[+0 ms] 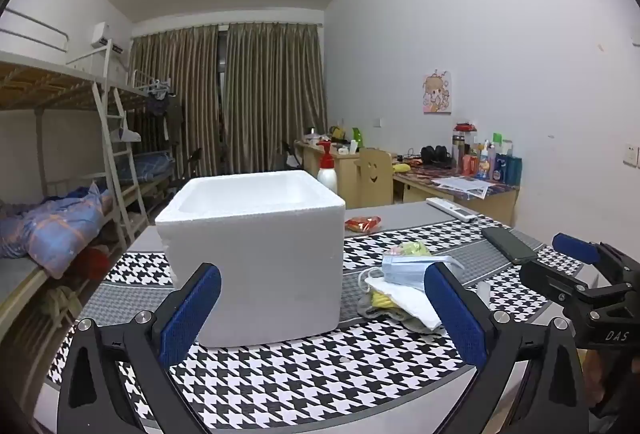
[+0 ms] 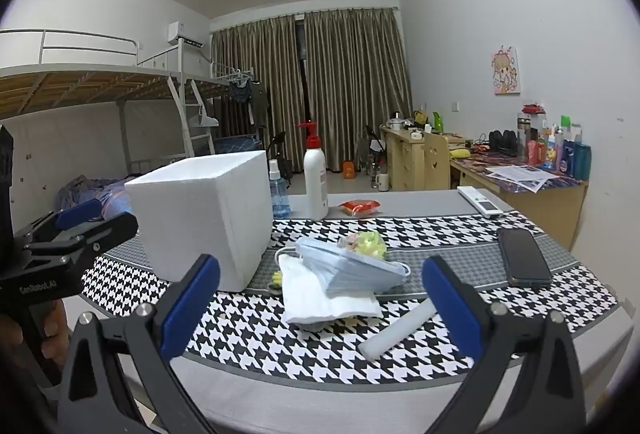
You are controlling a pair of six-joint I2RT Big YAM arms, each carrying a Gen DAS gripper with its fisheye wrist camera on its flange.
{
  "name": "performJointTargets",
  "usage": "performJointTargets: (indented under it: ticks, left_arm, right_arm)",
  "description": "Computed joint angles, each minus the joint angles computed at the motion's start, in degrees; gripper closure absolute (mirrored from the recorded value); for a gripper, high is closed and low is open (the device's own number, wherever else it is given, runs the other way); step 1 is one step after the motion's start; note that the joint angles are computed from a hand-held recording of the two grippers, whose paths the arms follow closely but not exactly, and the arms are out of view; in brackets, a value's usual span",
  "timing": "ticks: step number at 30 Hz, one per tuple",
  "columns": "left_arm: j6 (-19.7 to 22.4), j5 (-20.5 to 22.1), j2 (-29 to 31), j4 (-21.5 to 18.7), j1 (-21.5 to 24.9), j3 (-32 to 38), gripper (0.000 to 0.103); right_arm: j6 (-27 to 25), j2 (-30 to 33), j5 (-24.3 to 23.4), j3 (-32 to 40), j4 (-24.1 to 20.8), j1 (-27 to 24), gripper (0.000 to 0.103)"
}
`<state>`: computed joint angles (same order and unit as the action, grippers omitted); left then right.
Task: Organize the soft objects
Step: 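Move both grippers toward the pile of soft items beside the foam box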
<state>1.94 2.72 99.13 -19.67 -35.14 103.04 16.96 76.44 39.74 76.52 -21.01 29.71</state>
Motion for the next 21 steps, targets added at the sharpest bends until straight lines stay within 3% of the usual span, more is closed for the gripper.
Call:
performJointTargets:
  ticks: [7, 10, 21]
  left_arm:
    - [0.5, -1.2, 1.5, -0.7, -1.6, 2.2, 0.001]
    - [-0.3, -0.4, -0.1, 1.1, -0.5, -0.1, 0.001]
    - [0.0, 1.1, -0.4, 1.3, -0.2, -0.4, 0.001]
  right_arm:
    - [-0.2, -0.4, 0.2, -0.8, 0.8, 0.1, 0.001]
    - [-0.1, -0.3, 0.3, -0.8, 0.8, 0.1, 0.001]
    - [0.6, -0.3, -0.1, -0.4, -0.1, -0.4, 0.001]
